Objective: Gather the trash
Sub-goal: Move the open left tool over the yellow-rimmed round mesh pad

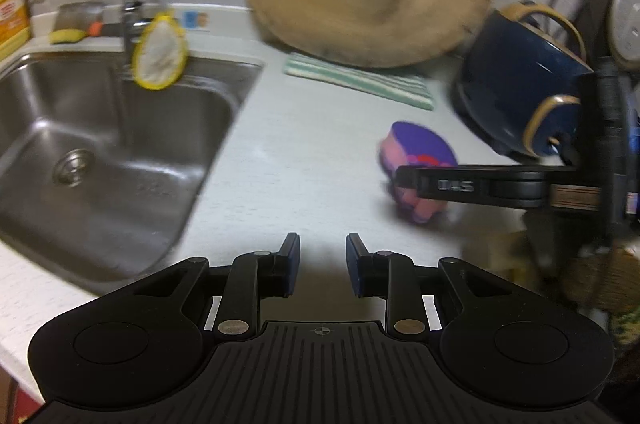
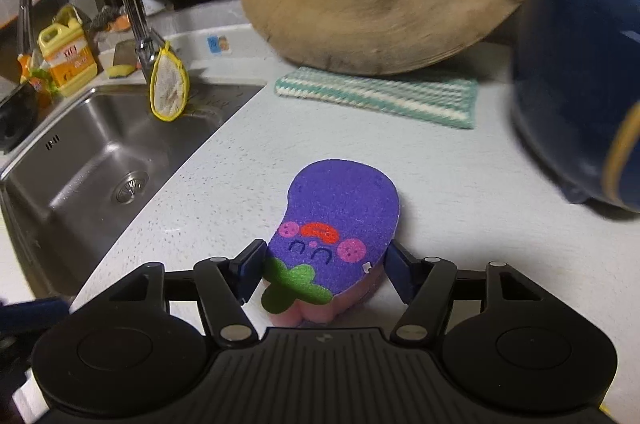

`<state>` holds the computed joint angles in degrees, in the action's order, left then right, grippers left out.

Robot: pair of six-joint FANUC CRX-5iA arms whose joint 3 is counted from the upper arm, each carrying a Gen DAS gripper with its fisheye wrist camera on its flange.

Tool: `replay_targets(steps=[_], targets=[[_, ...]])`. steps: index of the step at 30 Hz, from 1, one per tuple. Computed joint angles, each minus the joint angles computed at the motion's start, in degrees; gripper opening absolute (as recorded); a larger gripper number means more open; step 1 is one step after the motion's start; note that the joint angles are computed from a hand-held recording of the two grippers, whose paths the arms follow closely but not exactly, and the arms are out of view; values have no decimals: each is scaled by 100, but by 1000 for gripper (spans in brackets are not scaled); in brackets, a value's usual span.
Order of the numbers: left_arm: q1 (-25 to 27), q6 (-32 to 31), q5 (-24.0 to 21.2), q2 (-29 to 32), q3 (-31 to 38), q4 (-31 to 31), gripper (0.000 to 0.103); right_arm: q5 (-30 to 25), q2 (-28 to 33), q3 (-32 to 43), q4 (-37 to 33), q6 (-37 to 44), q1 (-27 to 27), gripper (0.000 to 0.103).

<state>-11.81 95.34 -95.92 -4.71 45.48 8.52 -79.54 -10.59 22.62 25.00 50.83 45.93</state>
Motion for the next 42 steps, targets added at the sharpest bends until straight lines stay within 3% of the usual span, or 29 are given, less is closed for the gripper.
replay_targets(steps=[5, 11, 16, 20, 25, 31, 33, 35, 38, 42], targets=[[-390, -210, 39, 220, 127, 180, 29, -232, -798, -681, 798, -443, 299, 64], [-881, -448, 62, 577, 320, 532, 29, -1174, -1710, -1539, 1926, -1120, 918, 64], [-830, -486, 80, 811, -118, 2007, 29, -2563, -2347, -2172, 2774, -1885, 2052, 64], [-1143, -235, 0, 1042, 81, 1775, 29, -3344, -2694, -2425, 2994, -2479, 2975, 64], [-1347, 94, 6, 1291, 373, 1446, 29, -3468, -2822, -2649, 3136, -2835, 3473, 64], [-1284, 199, 237, 1345, 218, 1631, 34, -3282, -2918, -2809, 3231, -2874, 3703, 65], [-1154, 275, 315, 1288, 65, 1897, 32, -3220, -2943, -2853, 3245, -2879, 3692, 65], [-949, 189, 507, 1158, -374, 2606, 25, -3138, -3021, -2879, 3222, -2959, 3766, 65], [-906, -75, 633, 1060, -723, 3231, 25, -3090, -3140, -2965, 3289, -3076, 4110, 65], [-1127, -85, 412, 1148, -204, 2402, 25, -2867, -3023, -2998, 3263, -2755, 4017, 65]])
